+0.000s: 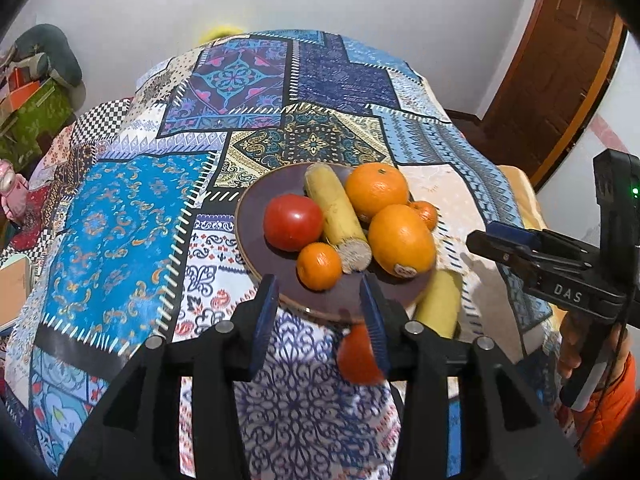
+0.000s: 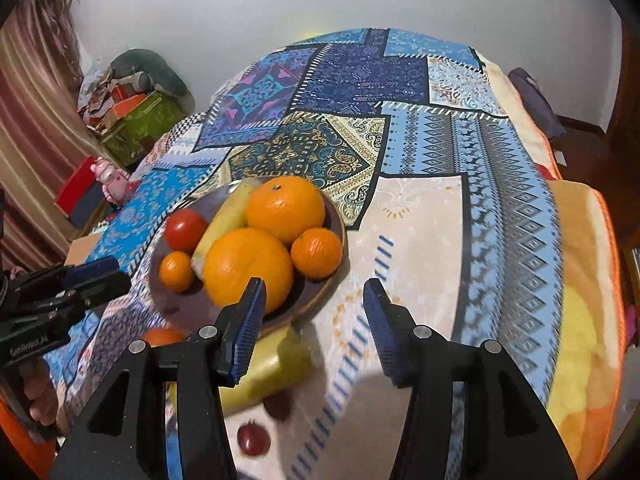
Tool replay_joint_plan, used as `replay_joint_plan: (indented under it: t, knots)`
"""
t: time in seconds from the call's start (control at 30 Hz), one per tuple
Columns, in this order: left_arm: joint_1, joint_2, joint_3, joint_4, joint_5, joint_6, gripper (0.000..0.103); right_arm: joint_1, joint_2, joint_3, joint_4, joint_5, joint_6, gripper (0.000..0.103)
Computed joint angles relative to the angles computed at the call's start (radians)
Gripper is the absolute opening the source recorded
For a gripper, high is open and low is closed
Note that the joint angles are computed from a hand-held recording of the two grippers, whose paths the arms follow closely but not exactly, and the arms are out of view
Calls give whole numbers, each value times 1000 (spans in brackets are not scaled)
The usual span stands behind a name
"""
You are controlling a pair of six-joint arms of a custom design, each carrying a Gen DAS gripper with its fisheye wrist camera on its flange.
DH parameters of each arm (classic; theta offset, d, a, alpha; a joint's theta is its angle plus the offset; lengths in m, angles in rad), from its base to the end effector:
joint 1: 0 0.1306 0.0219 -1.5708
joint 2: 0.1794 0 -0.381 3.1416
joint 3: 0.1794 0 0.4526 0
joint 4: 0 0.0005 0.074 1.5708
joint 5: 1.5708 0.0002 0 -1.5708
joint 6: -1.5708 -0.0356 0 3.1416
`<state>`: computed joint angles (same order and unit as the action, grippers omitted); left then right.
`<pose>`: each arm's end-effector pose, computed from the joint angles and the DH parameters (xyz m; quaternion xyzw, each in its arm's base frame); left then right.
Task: Organize fruits
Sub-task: 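Grasp the second red tomato with the left tool while the right tool reaches the zucchini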
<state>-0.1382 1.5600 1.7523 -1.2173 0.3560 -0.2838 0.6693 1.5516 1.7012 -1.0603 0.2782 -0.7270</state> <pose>0.5783 -0.0935 0.5008 0.2452 0.9168 -0.1508 0.2770 0.4741 0.3620 0.4886 0.0720 0.9352 0.1058 0.3302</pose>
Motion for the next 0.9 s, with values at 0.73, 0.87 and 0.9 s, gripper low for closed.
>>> replay_joint_plan:
  t: [0.73, 0.87, 0.9]
  knots:
    - [-36, -38, -119, -67, 19, -1, 54, 78, -53, -103, -7, -27, -80, 61]
    - [-43, -24, -114, -51, 17, 13, 54, 75, -37, -87, 2, -30, -73, 61]
    - [-45, -18, -110, -51, 17, 12, 54, 72, -31, -82, 4, -31, -72, 61]
